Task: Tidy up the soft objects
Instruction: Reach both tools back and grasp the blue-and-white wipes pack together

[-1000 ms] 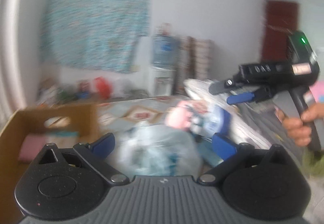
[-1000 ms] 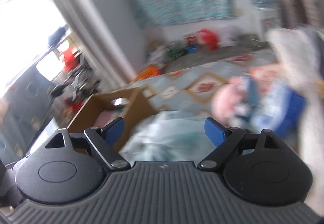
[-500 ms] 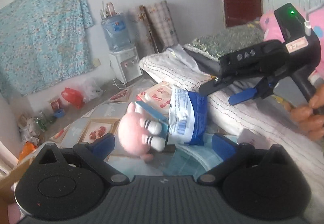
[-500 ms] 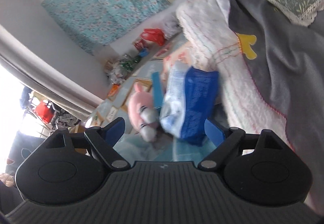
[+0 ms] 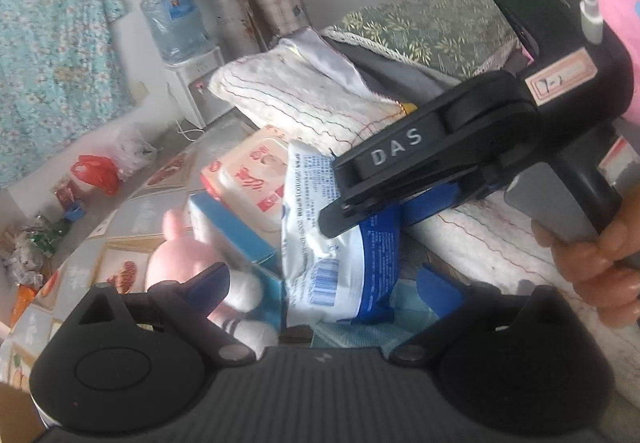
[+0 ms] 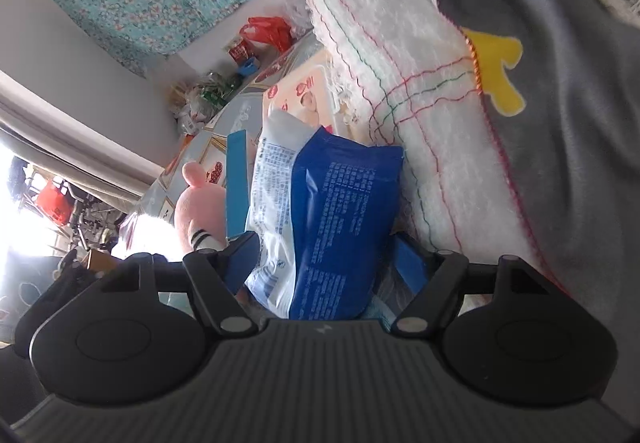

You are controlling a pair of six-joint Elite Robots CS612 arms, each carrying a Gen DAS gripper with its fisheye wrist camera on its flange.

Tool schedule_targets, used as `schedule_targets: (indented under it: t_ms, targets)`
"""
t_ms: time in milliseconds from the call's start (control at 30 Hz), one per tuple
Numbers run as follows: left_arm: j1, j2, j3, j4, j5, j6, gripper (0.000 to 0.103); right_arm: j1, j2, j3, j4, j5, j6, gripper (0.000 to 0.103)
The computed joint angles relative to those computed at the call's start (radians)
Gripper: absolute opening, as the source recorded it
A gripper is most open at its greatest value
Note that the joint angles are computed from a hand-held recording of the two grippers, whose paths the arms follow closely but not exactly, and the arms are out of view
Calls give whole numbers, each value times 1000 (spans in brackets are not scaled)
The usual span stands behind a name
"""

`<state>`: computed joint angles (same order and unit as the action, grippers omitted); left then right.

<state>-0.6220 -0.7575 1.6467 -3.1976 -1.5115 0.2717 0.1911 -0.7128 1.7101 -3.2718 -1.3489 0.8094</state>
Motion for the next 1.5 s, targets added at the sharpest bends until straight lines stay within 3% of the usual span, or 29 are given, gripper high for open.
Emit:
schedule_targets:
  t_ms: [167,367,467,633,667,733,867,1000,1100,1267,1500]
  targets:
    - [-2,24,-40,42,13,20,101,-5,24,-35,20,17,-3,74]
    - [0,44,-94,128,6,-9,98,-4,39,-60,36,24,-4,74]
    - [-5,54,-110,145,35,-25,96,-2,46,-67,30,23,0,73]
    - [-7,54,-108,120,34,-41,79,-1,46,-65,6,19,-2,63]
    - [-3,49,-105,119,3,-27,61,0,47,-66,1,17,-3,59]
    - [-7,42,-105,140,10,-52,60,0,45,-64,-7,20,-1,57]
    - [-8,42,-114,173,14,-80,64,1,50,-69,-5,23,6,57]
    - [1,45,-119,200,12,-81,86,-6,56,-64,-23,38,30,57]
    - [8,46,-119,191,-1,-60,92,-7,55,-60,-24,45,30,57]
    - [10,53,-137,214,-6,-32,99,-17,62,-58,-42,77,40,59]
    - [2,72,-164,240,4,-14,99,-25,68,-60,-47,104,55,61]
